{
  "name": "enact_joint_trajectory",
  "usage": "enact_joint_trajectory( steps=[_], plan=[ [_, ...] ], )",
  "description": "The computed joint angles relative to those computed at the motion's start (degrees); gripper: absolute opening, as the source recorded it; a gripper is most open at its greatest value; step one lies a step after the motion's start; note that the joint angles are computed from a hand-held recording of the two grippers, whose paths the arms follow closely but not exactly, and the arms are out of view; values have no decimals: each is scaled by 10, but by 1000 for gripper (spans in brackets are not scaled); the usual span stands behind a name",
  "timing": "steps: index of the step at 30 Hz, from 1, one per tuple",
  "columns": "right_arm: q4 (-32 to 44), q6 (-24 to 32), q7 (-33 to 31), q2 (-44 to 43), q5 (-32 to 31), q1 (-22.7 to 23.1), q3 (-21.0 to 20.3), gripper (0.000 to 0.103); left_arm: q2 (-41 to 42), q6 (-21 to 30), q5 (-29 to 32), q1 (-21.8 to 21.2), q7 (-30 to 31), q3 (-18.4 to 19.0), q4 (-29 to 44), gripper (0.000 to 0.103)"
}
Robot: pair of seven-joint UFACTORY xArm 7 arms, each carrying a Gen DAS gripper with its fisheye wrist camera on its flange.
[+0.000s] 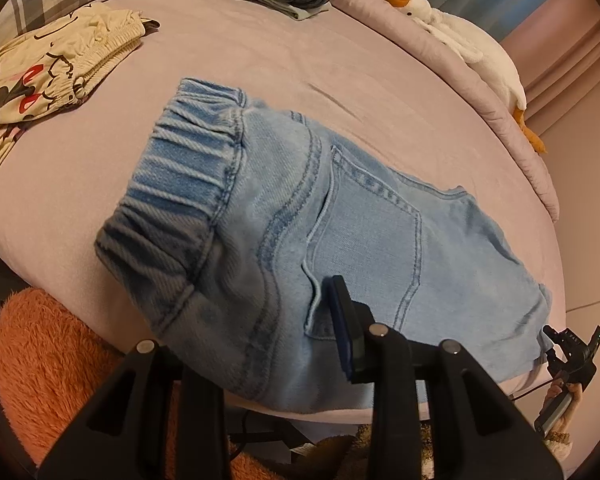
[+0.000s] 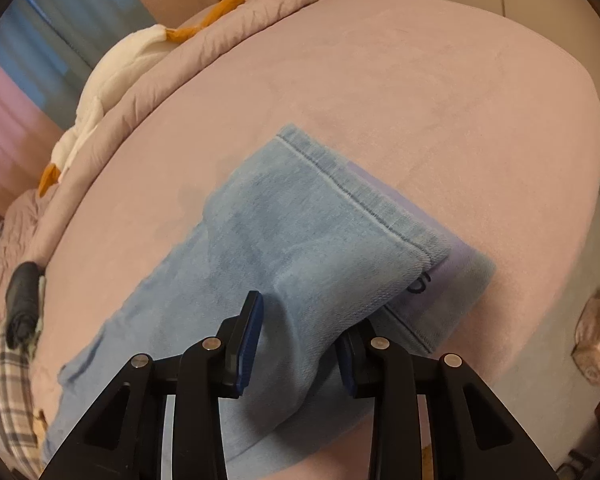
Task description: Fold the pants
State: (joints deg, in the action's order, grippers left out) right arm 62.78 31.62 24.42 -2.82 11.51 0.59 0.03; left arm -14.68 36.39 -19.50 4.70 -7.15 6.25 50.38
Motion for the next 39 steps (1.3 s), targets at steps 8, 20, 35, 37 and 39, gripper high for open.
enact_joint_trajectory(
  steps=[8,20,35,37,39],
  plan=[
    [-17,-9,23,-16,-13,0,0,33,-4,-6,-12,-2,4,3,-8,31],
    [-48,-20,54,-47,-17,-9,-8,33,1,-3,-8,3,-7,-1,1,31],
    [-81,-64,105,-91,-108,-19,-5,5,-5,42,31,12,9,-6,15,18],
    [-86,-50,92,-79,-79,-16,-12,5,1,32,34,12,5,-6,8,19],
    [-87,-33,98,-62,-75,-19,-9,5,4,28,30,11,8,-3,10,20]
  ],
)
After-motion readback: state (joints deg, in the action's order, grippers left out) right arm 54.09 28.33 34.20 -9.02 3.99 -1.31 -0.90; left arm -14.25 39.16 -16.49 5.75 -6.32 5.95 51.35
